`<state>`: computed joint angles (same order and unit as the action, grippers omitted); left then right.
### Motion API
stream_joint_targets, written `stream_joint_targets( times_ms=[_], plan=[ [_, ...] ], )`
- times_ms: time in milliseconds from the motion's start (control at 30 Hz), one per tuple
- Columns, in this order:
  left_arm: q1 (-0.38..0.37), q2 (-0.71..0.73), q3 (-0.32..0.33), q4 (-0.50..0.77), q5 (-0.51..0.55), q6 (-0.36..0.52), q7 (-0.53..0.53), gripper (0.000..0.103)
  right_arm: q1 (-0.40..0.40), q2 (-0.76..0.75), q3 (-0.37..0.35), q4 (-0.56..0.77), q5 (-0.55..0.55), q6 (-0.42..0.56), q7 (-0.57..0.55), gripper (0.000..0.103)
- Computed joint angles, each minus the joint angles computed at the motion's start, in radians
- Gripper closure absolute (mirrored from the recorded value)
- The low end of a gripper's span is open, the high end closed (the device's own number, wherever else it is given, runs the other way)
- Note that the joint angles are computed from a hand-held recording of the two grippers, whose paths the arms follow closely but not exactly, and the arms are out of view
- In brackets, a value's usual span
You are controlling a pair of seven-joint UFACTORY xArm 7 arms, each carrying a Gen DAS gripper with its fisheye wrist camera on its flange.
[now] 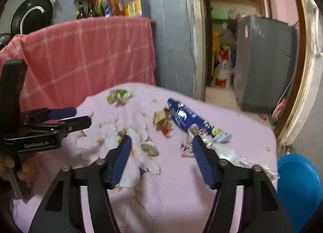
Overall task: Collect trash
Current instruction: 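Grasp an olive-brown scrap with the left tool while the right tool grasps a brown leaf scrap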
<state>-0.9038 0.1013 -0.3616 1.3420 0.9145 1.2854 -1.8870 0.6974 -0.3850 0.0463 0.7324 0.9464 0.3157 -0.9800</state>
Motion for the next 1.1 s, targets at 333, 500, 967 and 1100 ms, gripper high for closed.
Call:
stream_joint_targets(
  times_ms=[333, 500, 967, 1100],
  plan=[
    [0.071, -0.004, 0.029, -0.051, -0.076, -0.252, 0.085, 0.076, -0.090, 0.129, 0.035, 0.110, -0.083, 0.196, 0.057, 0.066],
    [0.086, -0.015, 0.033, -0.074, -0.085, -0.304, 0.087, 0.076, -0.146, 0.194, 0.072, 0.173, -0.096, 0.276, 0.075, 0.069],
    [0.101, 0.048, 0.055, 0.001, -0.150, -0.332, 0.199, 0.078, -0.201, 0.196, 0.112, 0.172, -0.067, 0.309, 0.054, 0.090],
    [0.071, 0.104, 0.069, 0.081, -0.184, -0.252, 0.267, 0.091, -0.196, 0.159, 0.099, 0.141, -0.050, 0.297, 0.047, 0.090]
  ],
)
